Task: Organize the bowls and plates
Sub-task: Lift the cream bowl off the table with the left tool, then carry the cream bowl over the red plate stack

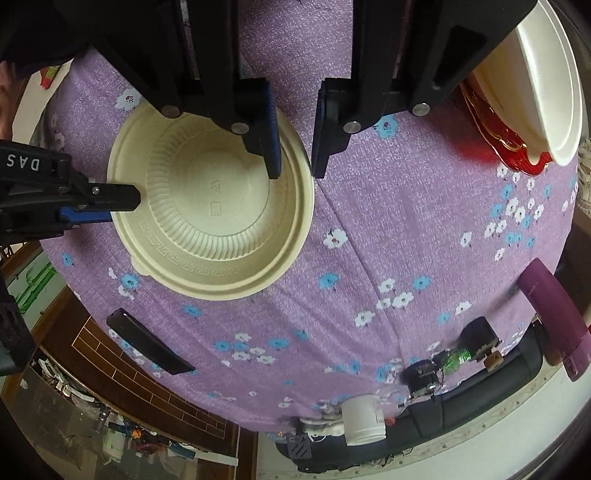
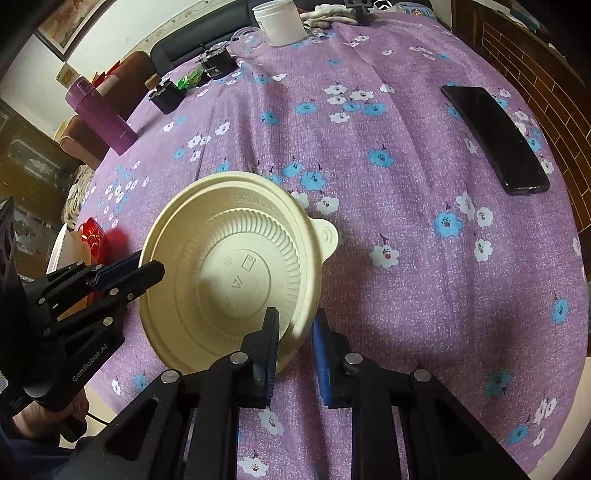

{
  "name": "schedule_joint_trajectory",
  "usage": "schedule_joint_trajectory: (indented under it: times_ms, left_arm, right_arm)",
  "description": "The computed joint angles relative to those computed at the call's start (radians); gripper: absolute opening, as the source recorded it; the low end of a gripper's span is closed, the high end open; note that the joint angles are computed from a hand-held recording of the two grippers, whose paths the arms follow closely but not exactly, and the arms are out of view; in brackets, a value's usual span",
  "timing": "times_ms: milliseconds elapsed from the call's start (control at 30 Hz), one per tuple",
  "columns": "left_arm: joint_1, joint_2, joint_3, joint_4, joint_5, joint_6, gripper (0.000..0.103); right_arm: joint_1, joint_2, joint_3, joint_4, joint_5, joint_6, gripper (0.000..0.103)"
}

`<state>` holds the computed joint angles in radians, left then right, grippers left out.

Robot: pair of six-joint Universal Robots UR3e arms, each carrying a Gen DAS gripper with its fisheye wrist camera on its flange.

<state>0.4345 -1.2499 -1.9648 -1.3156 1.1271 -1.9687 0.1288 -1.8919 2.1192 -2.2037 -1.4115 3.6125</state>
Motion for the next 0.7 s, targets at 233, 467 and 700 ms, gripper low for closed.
schedule_joint_trajectory:
  times_ms: [233, 467, 700]
  left_arm:
    - [-0.010, 0.040, -0.078, 0.100, 0.008, 0.011, 0.017]
    - [0.045, 0.119, -0.095, 0.091, -0.051, 0.055, 0.017]
    - [0.098, 0.182, -0.098, 0.063, -0.098, 0.095, 0.017]
  right_arm:
    - [0.013, 0.006, -0.004, -0.008, -0.009, -0.002, 0.020]
    - [0.017, 0.000, -0.010, -0.025, -0.008, -0.010, 0.020]
    - [0.024, -0.002, -0.018, -0.042, -0.002, -0.008, 0.020]
